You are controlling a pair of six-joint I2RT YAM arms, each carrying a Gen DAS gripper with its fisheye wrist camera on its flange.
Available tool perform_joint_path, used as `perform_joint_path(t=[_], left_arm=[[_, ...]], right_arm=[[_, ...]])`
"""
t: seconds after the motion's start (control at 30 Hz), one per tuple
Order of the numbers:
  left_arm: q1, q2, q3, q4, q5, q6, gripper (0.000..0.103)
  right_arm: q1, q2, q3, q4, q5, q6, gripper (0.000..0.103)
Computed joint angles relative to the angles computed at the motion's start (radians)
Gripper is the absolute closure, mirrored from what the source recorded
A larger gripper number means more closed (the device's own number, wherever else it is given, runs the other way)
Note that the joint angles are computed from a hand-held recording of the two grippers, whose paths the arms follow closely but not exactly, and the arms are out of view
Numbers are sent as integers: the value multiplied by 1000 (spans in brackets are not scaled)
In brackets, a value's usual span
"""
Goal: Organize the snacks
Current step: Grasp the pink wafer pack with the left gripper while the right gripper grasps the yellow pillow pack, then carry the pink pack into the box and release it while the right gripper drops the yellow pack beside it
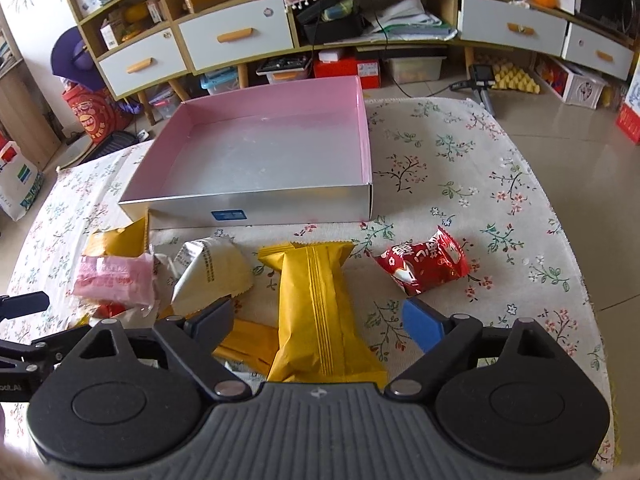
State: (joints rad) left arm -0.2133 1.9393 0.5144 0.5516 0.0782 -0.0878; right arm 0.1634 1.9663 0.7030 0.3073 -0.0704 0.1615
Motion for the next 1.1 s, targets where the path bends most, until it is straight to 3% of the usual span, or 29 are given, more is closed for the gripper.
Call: perform_joint_path(t=[0.1,0.43,0.7,0.87,0.9,1.0,1.03,1.1], left_arm=[[-24,15,15,28,-28,-35,0],[-125,108,137,-39,-194,-136,0],[-173,157,182,-55,-283,-162,2],[-183,166,173,-23,-300,-171,9],[-183,166,170,-16,-303,-172,17],[-175,168,160,6,-291,-171,22],[-172,170,154,18,-283,-168,29],[-172,168,145,34,-282,-164,32]], right_arm=[[6,17,27,-31,10,23,16],[21,57,69,-60,5,37,19],[16,100,101,-78,6,66,31],[10,133,120,-95,12,69,45],[7,138,122,-98,8,71,48],[7,132,111,-85,12,73,58],[9,129,107,-81,13,72,59],[8,125,103,-76,10,71,61]])
